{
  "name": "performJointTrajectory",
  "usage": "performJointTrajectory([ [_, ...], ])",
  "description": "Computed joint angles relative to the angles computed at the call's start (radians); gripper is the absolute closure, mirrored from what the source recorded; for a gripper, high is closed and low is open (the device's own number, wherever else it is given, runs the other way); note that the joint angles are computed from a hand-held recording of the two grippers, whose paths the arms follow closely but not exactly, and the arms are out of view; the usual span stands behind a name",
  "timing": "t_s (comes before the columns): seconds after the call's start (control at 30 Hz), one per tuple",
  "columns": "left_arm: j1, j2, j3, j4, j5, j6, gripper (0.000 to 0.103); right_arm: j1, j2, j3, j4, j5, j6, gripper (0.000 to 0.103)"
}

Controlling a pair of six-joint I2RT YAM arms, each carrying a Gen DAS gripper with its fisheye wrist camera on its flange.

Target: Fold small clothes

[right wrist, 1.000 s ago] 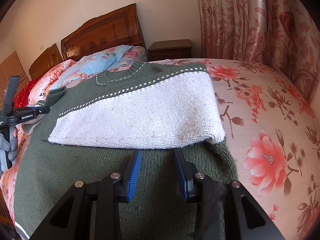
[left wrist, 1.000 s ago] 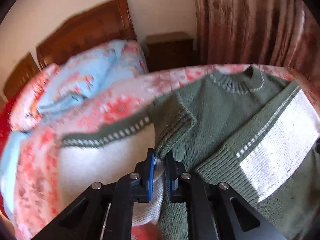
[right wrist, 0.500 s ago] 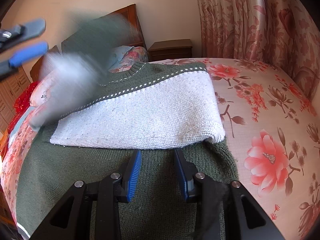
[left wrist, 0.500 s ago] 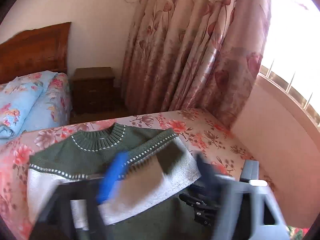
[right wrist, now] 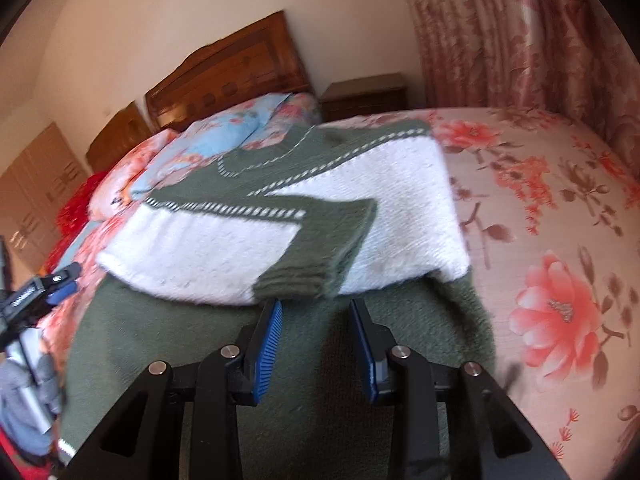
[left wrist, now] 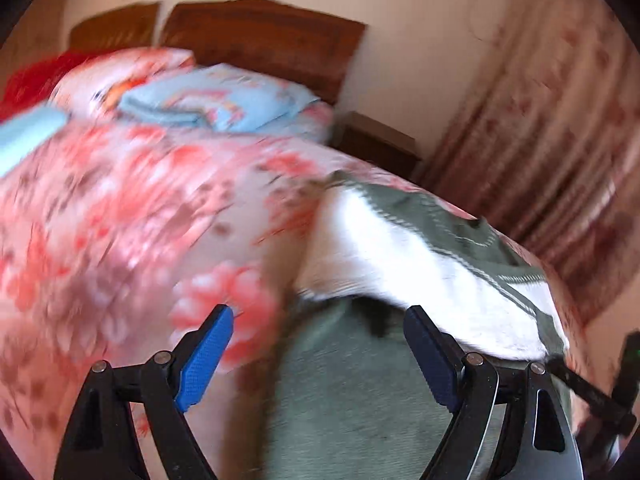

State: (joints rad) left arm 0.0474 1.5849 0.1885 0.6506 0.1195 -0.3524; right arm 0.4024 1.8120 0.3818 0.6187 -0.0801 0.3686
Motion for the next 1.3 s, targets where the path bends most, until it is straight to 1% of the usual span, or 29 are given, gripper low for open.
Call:
performJointTrajectory([
  [0.03,0.001,0.041,-0.008,0.055,-0.001,-0.008,0.0,0.002,-0.013,-0.003,-0.014,-0.016,-0.002,0.068],
  [0.13,-0.024,0.148,-0.015,0.186,-0.01,-0.028,0.0,0.006,-0.032,-0.02,-0.003,-0.049,0.016,0.068],
  [0.2,-0.064,0.176,-0.006,0.203,-0.048,-0.023,0.0,0.014,-0.03,-0.013,-0.011,-0.036,0.033,0.068],
  [0.27,-0.064,0.165,-0.019,0.21,-0.053,-0.007,0.0,0.003,-0.024,-0.008,-0.001,-0.039,0.057,0.068],
  [0.33,-0.072,0.131,-0.034,0.197,-0.065,-0.015,0.0,-0.03,0.0,-0.004,0.044,-0.082,0.104,0.068],
  [0.37,-0.067,0.14,-0.031,0.2,-0.062,-0.021,0.0,-0.045,0.011,0.003,0.053,-0.103,0.118,0.068],
  [0.43,-0.054,0.116,-0.026,0.154,-0.047,-0.03,0.0,-0.061,0.032,0.024,0.053,-0.131,0.141,0.068],
  [0.5,-0.037,0.137,0.006,0.108,-0.031,-0.041,0.0,-0.064,0.047,0.042,0.06,-0.145,0.166,0.068],
  [0.53,-0.035,0.139,0.016,0.088,-0.032,-0.047,0.0,-0.057,0.049,0.049,0.056,-0.14,0.171,0.068],
  [0.6,-0.032,0.152,0.04,0.051,-0.035,-0.055,0.0,-0.028,0.042,0.067,0.035,-0.091,0.169,0.068],
  [0.67,-0.042,0.153,0.047,0.037,-0.051,-0.055,0.0,-0.007,0.049,0.1,-0.012,-0.05,0.157,0.069],
  [0.77,-0.061,0.15,0.052,0.021,-0.073,-0.056,0.0,-0.006,0.054,0.114,-0.027,-0.032,0.152,0.081],
  [0.8,-0.063,0.152,0.052,0.022,-0.076,-0.057,0.0,0.0,0.042,0.108,-0.02,-0.016,0.148,0.092],
  [0.83,-0.062,0.156,0.052,0.025,-0.078,-0.057,0.0,0.013,0.017,0.089,0.005,0.003,0.135,0.092],
  [0.87,-0.063,0.156,0.054,0.023,-0.08,-0.057,0.0,0.027,-0.006,0.072,0.026,0.02,0.115,0.092],
  [0.93,-0.068,0.154,0.057,0.014,-0.088,-0.059,0.0,0.098,-0.106,0.028,0.058,0.112,0.022,0.092],
  [0.97,-0.071,0.154,0.06,0.008,-0.094,-0.06,0.0,0.12,-0.142,0.018,0.055,0.151,-0.001,0.092],
  [1.03,-0.075,0.15,0.064,-0.003,-0.103,-0.063,0.0,0.121,-0.18,0.013,0.025,0.196,-0.007,0.092],
  [1.1,-0.071,0.148,0.061,0.001,-0.101,-0.066,0.0,0.082,-0.155,0.024,0.003,0.194,0.008,0.092],
  [1.17,-0.066,0.149,0.058,0.006,-0.095,-0.066,0.0,0.025,-0.087,0.051,-0.024,0.132,0.031,0.092],
  [1.2,-0.067,0.15,0.06,0.004,-0.096,-0.064,0.0,-0.01,-0.024,0.1,-0.09,0.069,0.024,0.09],
  [1.23,-0.067,0.151,0.062,0.001,-0.097,-0.062,0.0,-0.017,0.014,0.131,-0.134,0.067,0.018,0.087],
  [1.27,-0.068,0.151,0.063,-0.003,-0.099,-0.061,0.0,-0.025,0.032,0.112,-0.087,0.058,0.009,0.086],
  [1.3,-0.068,0.151,0.063,-0.003,-0.099,-0.06,0.0,-0.027,0.017,0.097,-0.081,0.063,0.018,0.081],
])
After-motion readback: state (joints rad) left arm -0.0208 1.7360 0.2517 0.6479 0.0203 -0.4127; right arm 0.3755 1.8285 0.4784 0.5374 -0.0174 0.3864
